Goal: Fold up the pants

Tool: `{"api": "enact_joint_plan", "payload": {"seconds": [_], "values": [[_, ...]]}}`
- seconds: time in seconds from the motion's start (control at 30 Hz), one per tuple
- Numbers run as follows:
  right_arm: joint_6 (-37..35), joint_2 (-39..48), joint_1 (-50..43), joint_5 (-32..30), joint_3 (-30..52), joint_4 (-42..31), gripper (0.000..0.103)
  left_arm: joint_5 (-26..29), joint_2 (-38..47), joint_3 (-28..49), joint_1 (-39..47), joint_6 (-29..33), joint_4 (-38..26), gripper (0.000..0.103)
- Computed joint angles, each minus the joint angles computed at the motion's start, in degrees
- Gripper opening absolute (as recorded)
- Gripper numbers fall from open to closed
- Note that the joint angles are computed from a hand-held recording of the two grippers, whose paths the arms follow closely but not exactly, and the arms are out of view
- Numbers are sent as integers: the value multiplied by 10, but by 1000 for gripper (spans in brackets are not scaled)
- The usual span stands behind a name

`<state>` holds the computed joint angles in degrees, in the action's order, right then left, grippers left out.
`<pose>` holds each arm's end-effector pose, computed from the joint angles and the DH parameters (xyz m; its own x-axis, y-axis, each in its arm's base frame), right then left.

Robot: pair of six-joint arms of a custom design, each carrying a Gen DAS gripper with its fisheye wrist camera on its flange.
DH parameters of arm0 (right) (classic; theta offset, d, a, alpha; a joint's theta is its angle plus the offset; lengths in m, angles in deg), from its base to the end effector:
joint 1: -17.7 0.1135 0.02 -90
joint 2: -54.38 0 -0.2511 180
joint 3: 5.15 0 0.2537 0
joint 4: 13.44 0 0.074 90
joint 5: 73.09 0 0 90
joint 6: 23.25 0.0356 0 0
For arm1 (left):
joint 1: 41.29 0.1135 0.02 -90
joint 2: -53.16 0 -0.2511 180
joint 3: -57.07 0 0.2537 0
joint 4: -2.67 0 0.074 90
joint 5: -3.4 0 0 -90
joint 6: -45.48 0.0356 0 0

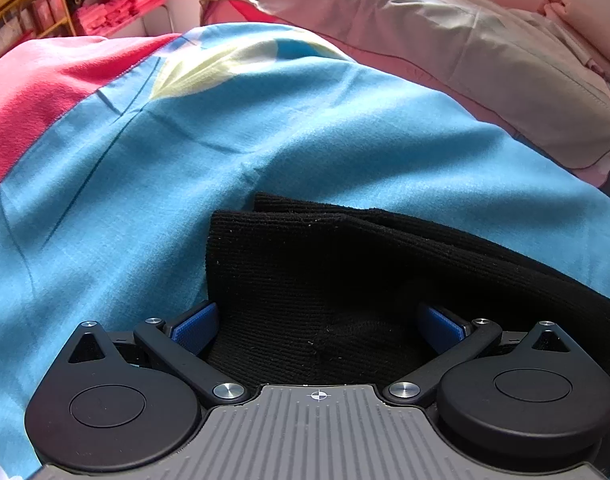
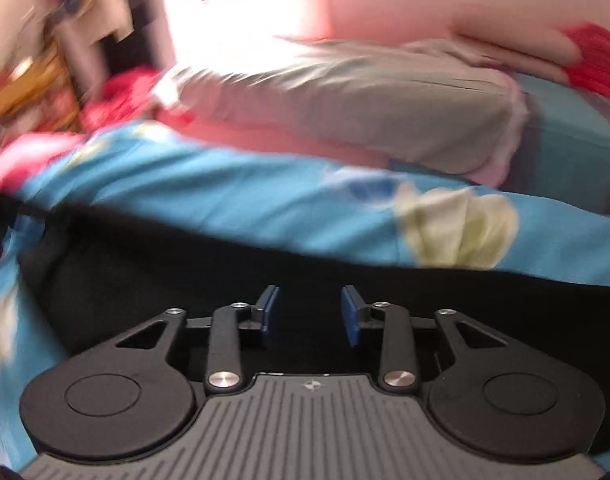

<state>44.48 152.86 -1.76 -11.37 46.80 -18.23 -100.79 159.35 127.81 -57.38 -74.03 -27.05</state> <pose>0.2860 -0.0832 0.0955 -0.6865 -0.1114 -0.7185 -0.2658 0.9582 0.1054 0.3313 -0.0865 0.1090 -0.8425 -0.2540 -0.4750 -0.2818 0.9594 -0.0132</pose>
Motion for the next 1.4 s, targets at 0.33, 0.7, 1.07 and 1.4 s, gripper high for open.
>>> {"api": "enact_joint_plan", "payload": {"seconds": [0.33,0.7,1.07,1.4], "values": [[98,32,-183,7,72,-6,41,-12,5,3,-5,-4,0,103],[49,-71,-134,42,-41,46,55,-91,-58,24,-81,10,-72,103],[7,101,54,-233,26,-64,62,-54,41,47,-93,30,-18,103],[-18,217,54,-347,127,-187,56,-45,39,44,-86,51,-9,103]]}}
